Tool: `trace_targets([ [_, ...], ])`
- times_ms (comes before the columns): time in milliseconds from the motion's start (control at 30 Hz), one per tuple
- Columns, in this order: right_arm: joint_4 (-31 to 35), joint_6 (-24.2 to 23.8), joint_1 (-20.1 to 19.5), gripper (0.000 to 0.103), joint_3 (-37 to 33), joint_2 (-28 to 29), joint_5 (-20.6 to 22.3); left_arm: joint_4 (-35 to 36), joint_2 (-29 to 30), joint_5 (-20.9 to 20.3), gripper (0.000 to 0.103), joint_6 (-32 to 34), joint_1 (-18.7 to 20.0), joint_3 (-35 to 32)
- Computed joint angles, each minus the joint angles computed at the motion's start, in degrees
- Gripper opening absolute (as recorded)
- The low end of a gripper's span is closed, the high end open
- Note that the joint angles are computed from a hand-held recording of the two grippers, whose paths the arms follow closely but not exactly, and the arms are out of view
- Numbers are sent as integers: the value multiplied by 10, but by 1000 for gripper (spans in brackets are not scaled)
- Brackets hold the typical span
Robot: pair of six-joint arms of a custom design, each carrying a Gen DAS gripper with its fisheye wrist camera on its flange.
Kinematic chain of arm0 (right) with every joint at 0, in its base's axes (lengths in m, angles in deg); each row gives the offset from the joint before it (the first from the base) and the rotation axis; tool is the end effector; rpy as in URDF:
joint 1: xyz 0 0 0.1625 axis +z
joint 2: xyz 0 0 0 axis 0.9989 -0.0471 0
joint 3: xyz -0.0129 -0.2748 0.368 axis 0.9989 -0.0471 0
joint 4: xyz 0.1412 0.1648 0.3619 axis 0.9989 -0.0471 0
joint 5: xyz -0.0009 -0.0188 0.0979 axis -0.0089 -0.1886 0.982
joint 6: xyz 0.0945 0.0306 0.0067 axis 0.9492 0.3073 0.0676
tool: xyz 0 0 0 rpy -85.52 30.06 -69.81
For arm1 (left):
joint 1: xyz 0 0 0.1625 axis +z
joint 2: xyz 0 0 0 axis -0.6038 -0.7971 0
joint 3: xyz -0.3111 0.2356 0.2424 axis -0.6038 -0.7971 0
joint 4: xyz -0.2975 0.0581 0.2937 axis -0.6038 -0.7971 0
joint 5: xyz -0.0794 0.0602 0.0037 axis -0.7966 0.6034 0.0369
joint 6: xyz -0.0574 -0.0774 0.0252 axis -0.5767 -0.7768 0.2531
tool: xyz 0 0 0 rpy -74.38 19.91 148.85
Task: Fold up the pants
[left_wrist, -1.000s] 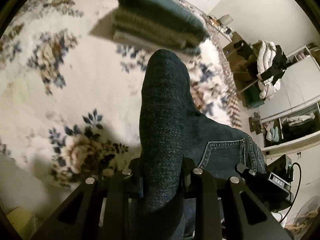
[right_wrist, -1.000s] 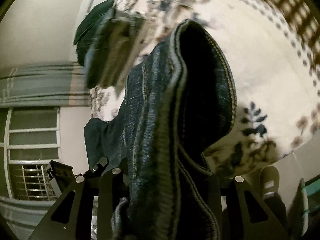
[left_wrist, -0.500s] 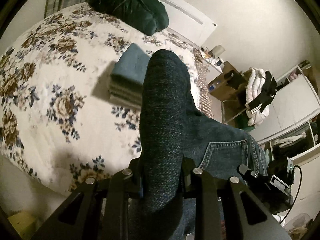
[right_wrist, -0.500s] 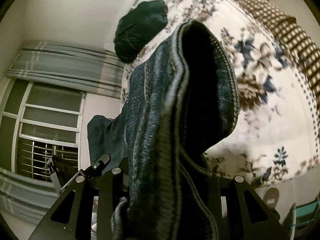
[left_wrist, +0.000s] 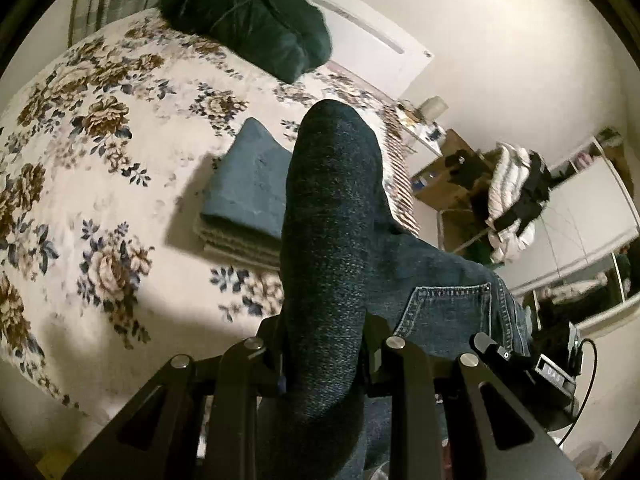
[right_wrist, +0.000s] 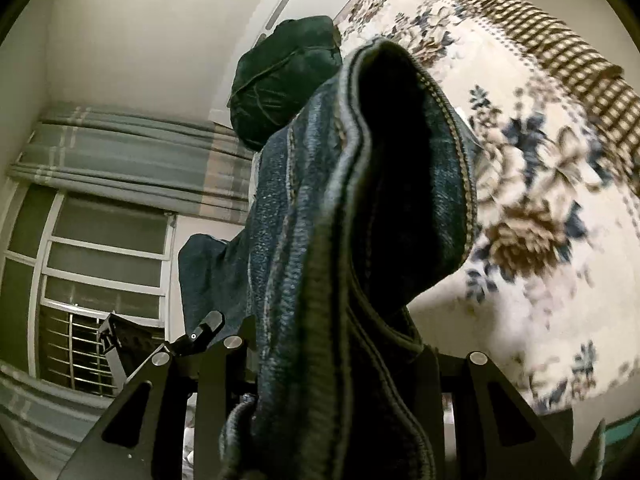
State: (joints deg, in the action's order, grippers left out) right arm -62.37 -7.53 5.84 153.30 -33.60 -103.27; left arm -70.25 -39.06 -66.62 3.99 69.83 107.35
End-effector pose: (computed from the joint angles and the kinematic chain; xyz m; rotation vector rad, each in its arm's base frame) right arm 0.1768 -0.5450 0.5361 0.1981 2.9050 -0.5285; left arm -0.4241 -0.5035 0.3812 -0.1747 2.7359 -0.8692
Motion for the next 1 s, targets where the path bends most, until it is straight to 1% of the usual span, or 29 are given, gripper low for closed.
trace_targets([
  [167, -19, -9, -16, 38, -80, 113, 20, -30, 44, -3, 21, 31, 68, -49],
  [267, -27, -9, -23, 38, -140, 182, 27, -48, 83, -13, 21, 70, 115, -98],
  [400, -23, -13, -33, 38, -236, 276, 35, -63, 129, -25, 21, 128, 162, -158],
  [533, -10, -15, -40, 38, -320, 352, 38, -63, 166, -45, 21, 159, 202, -205],
  [567, -9, -16, -42, 38, -335, 367, 38, -65, 175, -53, 21, 168, 215, -216],
  [633, -6, -19, -47, 38, -366, 399, 37, -63, 189, -59, 22, 180, 231, -231],
  [700, -3, -25, -52, 38, -383, 421, 32, -48, 203, -64, 24, 189, 247, -243],
  [733, 2, -28, -55, 38, -392, 433, 27, -32, 210, -65, 27, 188, 255, -251],
  [767, 9, -30, -58, 40, -400, 443, 15, -12, 217, -66, 28, 185, 262, -258],
  [800, 21, -28, -60, 41, -409, 452, -2, 6, 221, -69, 34, 179, 270, -259],
  [833, 28, -25, -61, 46, -409, 453, -15, 2, 220, -74, 36, 178, 275, -252],
  [867, 39, -22, -64, 55, -413, 456, -21, -15, 210, -80, 37, 175, 278, -231],
  [900, 48, -19, -67, 59, -415, 456, -26, -21, 204, -80, 41, 168, 278, -222],
  [933, 56, -16, -69, 62, -413, 452, -35, -22, 194, -80, 45, 155, 278, -211],
  [967, 62, -16, -70, 63, -411, 447, -40, -44, 176, -85, 45, 144, 274, -185],
  [1000, 64, -17, -71, 63, -404, 438, -40, -56, 164, -82, 46, 139, 270, -167],
])
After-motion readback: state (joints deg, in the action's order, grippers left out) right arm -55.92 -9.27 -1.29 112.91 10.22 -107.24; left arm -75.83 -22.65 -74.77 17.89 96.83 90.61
